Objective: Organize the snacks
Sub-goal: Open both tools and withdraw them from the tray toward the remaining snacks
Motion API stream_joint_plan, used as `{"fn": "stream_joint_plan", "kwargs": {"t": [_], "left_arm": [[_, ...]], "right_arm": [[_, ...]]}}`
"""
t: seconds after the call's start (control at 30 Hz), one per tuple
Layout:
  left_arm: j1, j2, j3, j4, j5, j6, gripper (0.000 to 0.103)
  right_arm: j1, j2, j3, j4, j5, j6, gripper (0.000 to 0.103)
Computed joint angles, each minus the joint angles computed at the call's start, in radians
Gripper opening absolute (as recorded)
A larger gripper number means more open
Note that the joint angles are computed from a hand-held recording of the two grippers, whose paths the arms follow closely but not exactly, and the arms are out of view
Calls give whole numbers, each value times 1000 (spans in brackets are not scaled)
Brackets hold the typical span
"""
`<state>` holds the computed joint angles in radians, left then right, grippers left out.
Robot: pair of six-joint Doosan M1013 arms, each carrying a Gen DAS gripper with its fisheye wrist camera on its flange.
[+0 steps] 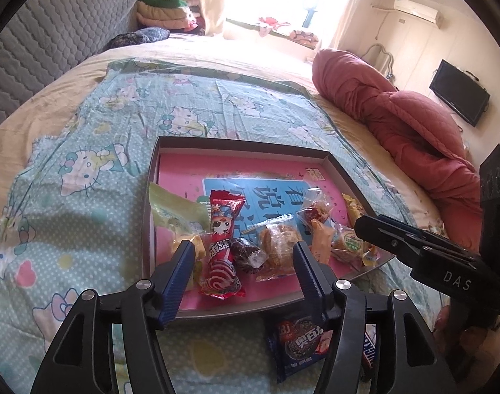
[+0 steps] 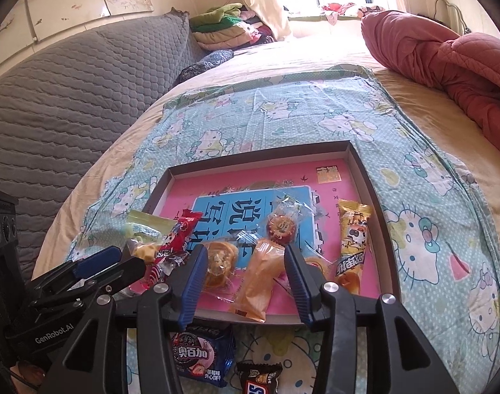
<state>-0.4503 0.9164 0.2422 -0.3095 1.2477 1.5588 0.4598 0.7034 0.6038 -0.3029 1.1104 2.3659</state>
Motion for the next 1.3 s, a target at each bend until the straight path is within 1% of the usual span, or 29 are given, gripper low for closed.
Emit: {"fn": "stream_joint_plan", "kwargs": {"t": [0.1, 0.2, 0.27, 0.37, 0.43, 0.57, 0.73, 1.03, 1.17, 1.2, 1.27, 1.3], "left_arm": [[5, -10, 16, -27, 7, 12, 66], [7, -22, 37, -42, 11, 34, 70], [7, -29, 49, -55, 21, 55, 71], [4, -56, 100, -66, 9, 96, 73], [-2, -66, 118, -57, 14, 126, 74], [-12, -92, 163, -53, 10, 181, 75], [-20, -116, 201, -52, 3, 209, 75], [-31, -137, 231, -39, 1, 245, 77], [-33, -135, 227, -37, 25, 258, 77], [-32, -131, 221, -40, 39, 267, 77], [-29, -112, 191, -58, 94, 287, 79], [-28, -107, 186, -62, 107, 290, 79]], "right_arm": [[2, -13, 17, 3, -11, 1, 49], [5, -25, 34, 3, -16, 1, 53], [6, -36, 50, 8, -26, -2, 53], [10, -51, 72, 11, -39, -5, 54], [13, -62, 87, 9, -50, -10, 54], [15, -86, 123, 12, -67, -7, 59], [15, -117, 170, 18, -95, 0, 61], [19, -158, 235, 17, -103, 4, 62], [22, -169, 255, 23, -101, 1, 63], [22, -172, 261, 27, -103, 1, 63], [23, -174, 266, 38, -99, -6, 63], [24, -174, 267, 46, -95, -13, 63]]}}
